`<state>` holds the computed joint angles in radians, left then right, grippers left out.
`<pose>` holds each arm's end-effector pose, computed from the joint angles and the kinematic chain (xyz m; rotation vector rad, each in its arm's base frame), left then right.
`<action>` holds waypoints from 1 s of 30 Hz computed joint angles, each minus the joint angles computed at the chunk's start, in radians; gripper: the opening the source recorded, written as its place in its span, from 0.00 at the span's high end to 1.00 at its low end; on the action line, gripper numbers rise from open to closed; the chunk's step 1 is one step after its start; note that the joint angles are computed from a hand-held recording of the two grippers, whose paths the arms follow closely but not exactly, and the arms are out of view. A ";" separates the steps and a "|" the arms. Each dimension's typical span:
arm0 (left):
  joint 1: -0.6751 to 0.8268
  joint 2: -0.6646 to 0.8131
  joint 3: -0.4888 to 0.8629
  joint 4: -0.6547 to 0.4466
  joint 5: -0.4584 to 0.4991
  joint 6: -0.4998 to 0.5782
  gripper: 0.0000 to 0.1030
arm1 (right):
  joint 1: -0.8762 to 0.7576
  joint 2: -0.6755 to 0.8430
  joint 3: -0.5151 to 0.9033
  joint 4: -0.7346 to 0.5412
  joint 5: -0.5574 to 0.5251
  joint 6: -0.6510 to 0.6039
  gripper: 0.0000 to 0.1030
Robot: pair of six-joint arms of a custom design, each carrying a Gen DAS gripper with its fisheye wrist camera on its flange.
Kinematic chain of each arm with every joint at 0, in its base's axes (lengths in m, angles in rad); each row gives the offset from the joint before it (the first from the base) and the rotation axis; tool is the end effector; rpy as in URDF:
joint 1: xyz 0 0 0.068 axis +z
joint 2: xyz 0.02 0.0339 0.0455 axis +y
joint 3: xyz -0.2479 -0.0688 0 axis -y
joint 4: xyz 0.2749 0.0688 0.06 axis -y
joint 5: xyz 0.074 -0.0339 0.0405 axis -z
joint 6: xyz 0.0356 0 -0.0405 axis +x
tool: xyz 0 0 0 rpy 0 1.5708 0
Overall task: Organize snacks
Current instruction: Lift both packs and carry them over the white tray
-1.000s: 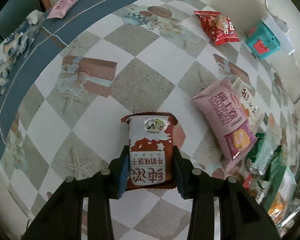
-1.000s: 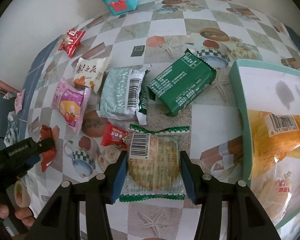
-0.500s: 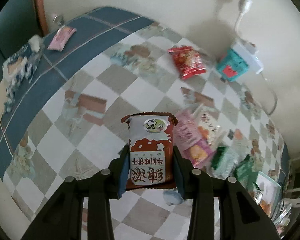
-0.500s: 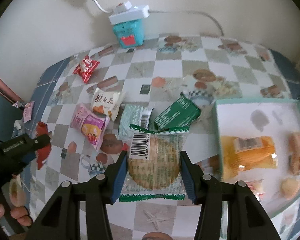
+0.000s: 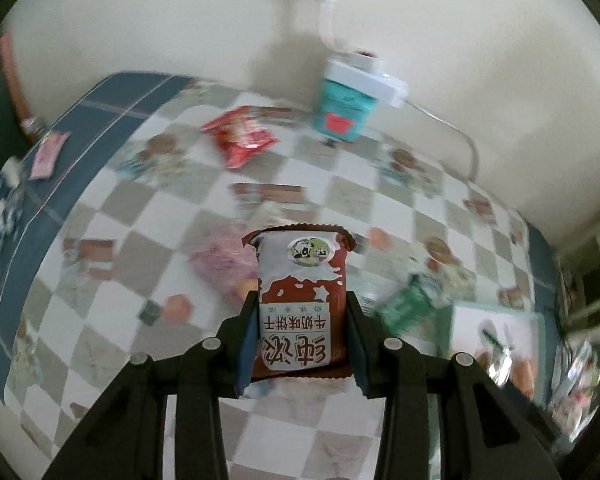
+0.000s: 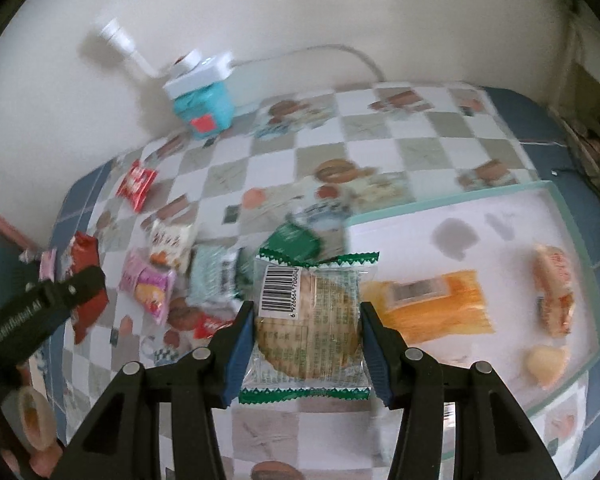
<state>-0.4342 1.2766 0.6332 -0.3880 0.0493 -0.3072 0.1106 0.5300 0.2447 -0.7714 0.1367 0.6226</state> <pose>0.2354 -0.1111 0.1398 0.1853 2.6311 -0.3247 0.1402 0.0107 0.1239 0.7071 2.5159 0.0792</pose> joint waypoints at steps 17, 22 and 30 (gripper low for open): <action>-0.399 0.378 0.323 -0.024 -0.034 0.017 0.60 | -0.889 0.312 0.079 0.147 -0.213 -0.721 0.48; -0.475 0.534 0.455 -0.023 -0.078 0.063 0.60 | -0.969 0.531 0.141 0.260 -0.236 -0.772 0.48; -0.538 0.686 0.566 -0.012 -0.080 0.090 0.60 | -0.969 0.740 0.192 0.378 -0.241 -0.794 0.48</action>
